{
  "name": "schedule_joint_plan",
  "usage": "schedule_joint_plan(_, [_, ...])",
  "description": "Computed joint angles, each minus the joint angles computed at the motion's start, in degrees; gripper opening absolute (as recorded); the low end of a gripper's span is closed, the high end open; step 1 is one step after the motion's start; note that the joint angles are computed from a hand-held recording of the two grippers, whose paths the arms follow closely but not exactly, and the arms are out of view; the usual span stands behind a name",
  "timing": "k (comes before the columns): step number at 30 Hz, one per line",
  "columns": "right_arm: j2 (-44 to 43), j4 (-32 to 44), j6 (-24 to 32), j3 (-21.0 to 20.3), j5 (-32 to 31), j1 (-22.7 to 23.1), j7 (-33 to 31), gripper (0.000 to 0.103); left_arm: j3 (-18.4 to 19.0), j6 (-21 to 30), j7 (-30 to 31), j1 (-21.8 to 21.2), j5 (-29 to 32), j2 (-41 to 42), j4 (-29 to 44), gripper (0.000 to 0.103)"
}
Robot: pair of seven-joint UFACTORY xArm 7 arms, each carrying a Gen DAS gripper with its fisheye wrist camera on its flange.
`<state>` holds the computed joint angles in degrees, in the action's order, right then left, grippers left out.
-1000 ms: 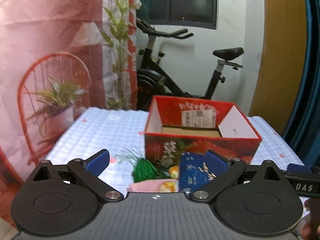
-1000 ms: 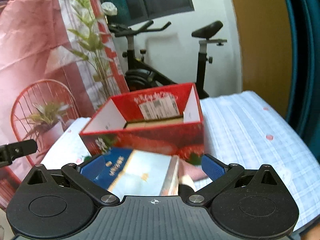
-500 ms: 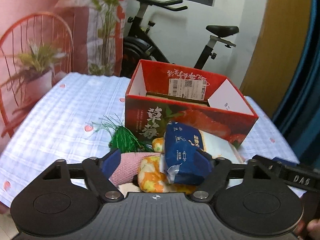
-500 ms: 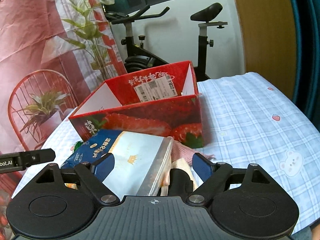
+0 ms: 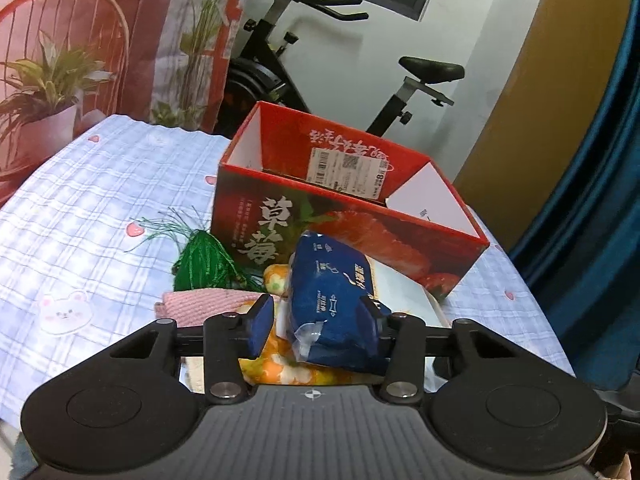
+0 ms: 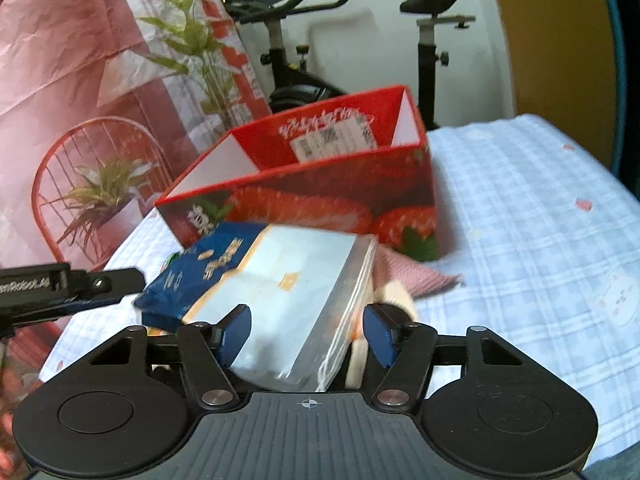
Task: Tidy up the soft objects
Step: 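Lower the left tool onto the blue cotton-pad packet and close it, then lift the blue cotton-pad packet with the left tool toward the red box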
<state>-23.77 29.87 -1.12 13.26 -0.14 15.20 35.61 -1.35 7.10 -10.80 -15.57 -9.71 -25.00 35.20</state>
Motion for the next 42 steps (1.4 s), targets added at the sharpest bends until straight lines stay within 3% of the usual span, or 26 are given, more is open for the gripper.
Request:
schedule_joint_plan(4, [0.9, 0.05, -0.05, -1.45, 0.61, 1.9, -0.57, 0.059, 4.42, 1.05, 3.33, -5.12, -4.31, 1.26, 0.57, 0.048])
schedule_joint_plan(8, [1.59, -0.33, -1.03, -4.23, 2.16, 5.03, -1.79, 0.057, 0.86, 1.6, 2.49, -1.47, -2.38, 1.76, 0.45, 0.047])
schedule_joint_plan(12, [2.02, -0.15, -1.21, -3.86, 2.36, 4.52, -2.4, 0.054, 0.04, 2.21, 2.42, -0.57, -1.52, 2.13, 0.58, 0.046])
schedule_joint_plan(17, [2.57, -0.01, -1.11, -4.19, 2.99, 4.85, -2.81, 0.054, 0.78, 4.47, 2.53, -0.83, -2.51, 2.8, 0.77, 0.046])
schedule_joint_plan(20, [3.28, -0.13, -1.46, -7.12, 4.39, 7.69, -4.02, 0.054, 1.88, 5.04, 3.5, -1.84, -4.56, 3.13, 0.75, 0.046])
schedule_joint_plan(22, [3.39, -0.29, -2.04, -7.44, 4.87, 8.09, -4.53, 0.05, 1.79, 5.06, 3.85, -1.72, -5.07, 3.25, 0.75, 0.046])
schedule_joint_plan(27, [2.2, -0.39, -2.73, -0.91, 2.25, 1.2, -3.33, 0.029, 0.78, 5.15, 3.66, -0.72, -4.79, 3.47, 0.81, 0.046])
schedule_joint_plan(30, [1.79, -0.45, -3.54, -1.62, 1.43, 1.9, -4.1, 0.021, 0.59, 5.36, 3.43, -0.52, -4.84, 3.59, 0.77, 0.046])
schedule_joint_plan(42, [3.37, -0.29, -3.46, -6.19, 3.49, 6.89, -5.85, 0.021, 0.09, 4.89, 2.53, -0.24, -4.6, 4.23, 0.65, 0.047])
